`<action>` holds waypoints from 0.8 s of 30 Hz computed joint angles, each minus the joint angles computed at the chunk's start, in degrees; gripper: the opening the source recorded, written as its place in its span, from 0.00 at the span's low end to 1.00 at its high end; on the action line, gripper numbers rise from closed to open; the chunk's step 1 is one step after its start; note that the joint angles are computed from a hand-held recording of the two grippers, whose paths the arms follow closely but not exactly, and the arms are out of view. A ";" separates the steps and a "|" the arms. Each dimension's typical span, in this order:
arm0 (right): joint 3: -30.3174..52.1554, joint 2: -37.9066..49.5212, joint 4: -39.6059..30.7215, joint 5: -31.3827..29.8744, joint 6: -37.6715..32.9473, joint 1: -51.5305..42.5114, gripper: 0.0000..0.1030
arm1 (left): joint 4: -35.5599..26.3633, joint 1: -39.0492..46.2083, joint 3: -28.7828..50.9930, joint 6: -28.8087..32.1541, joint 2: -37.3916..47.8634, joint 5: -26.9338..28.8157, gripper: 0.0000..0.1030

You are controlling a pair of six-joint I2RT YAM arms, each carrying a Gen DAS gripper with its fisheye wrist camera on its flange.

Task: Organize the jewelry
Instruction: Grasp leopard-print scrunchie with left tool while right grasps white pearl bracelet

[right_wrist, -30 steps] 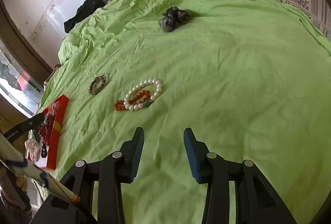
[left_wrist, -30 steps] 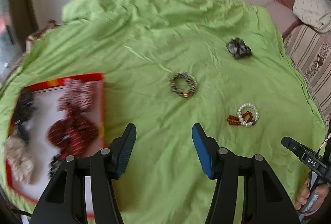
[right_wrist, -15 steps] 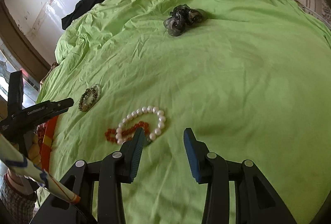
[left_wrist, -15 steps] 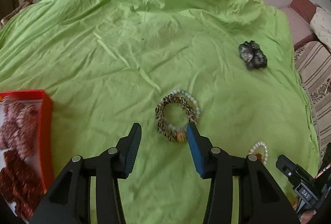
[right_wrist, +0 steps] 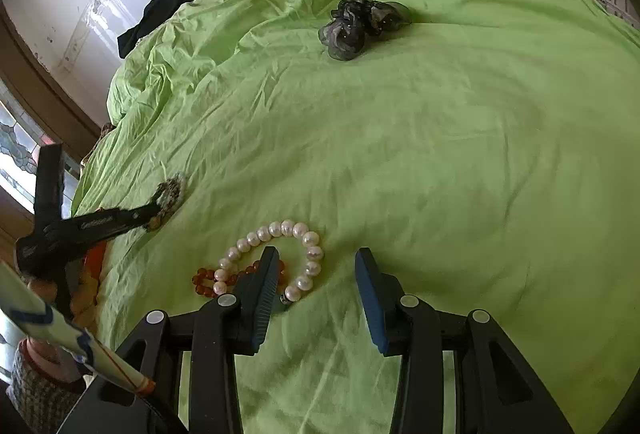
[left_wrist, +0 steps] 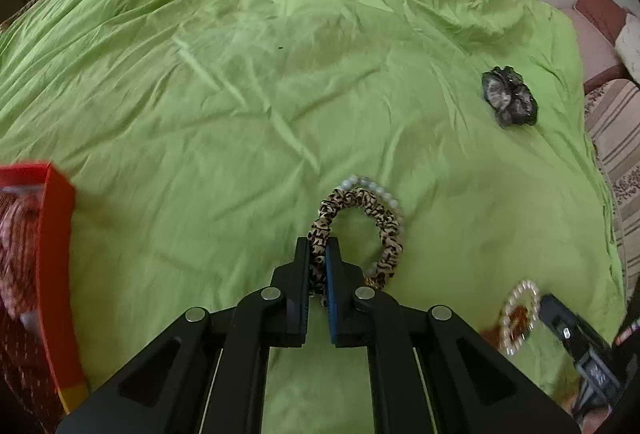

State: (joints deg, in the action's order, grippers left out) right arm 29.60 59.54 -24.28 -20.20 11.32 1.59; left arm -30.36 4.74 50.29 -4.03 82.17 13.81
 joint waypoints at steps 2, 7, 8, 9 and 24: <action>0.40 0.88 0.43 0.40 -0.28 0.43 0.38 | -1.22 0.72 -1.53 0.91 -2.89 0.74 0.06; 1.49 3.97 1.50 3.42 -0.68 2.84 0.35 | -4.49 4.02 -5.22 4.11 -8.60 4.52 0.07; 1.63 4.43 1.66 4.36 -0.78 3.61 0.35 | -4.67 4.19 -5.53 4.27 -8.87 4.96 0.07; 1.68 4.67 1.82 5.37 -0.82 4.39 0.35 | -4.62 4.41 -6.18 4.52 -9.45 5.13 0.07; 0.08 -5.78 -1.74 4.83 0.33 2.30 0.11 | -8.93 8.18 -9.73 4.96 -22.18 8.52 0.07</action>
State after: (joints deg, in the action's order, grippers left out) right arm 29.68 53.76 -26.01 -15.37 11.65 3.89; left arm -39.28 12.92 40.56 0.93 59.98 22.32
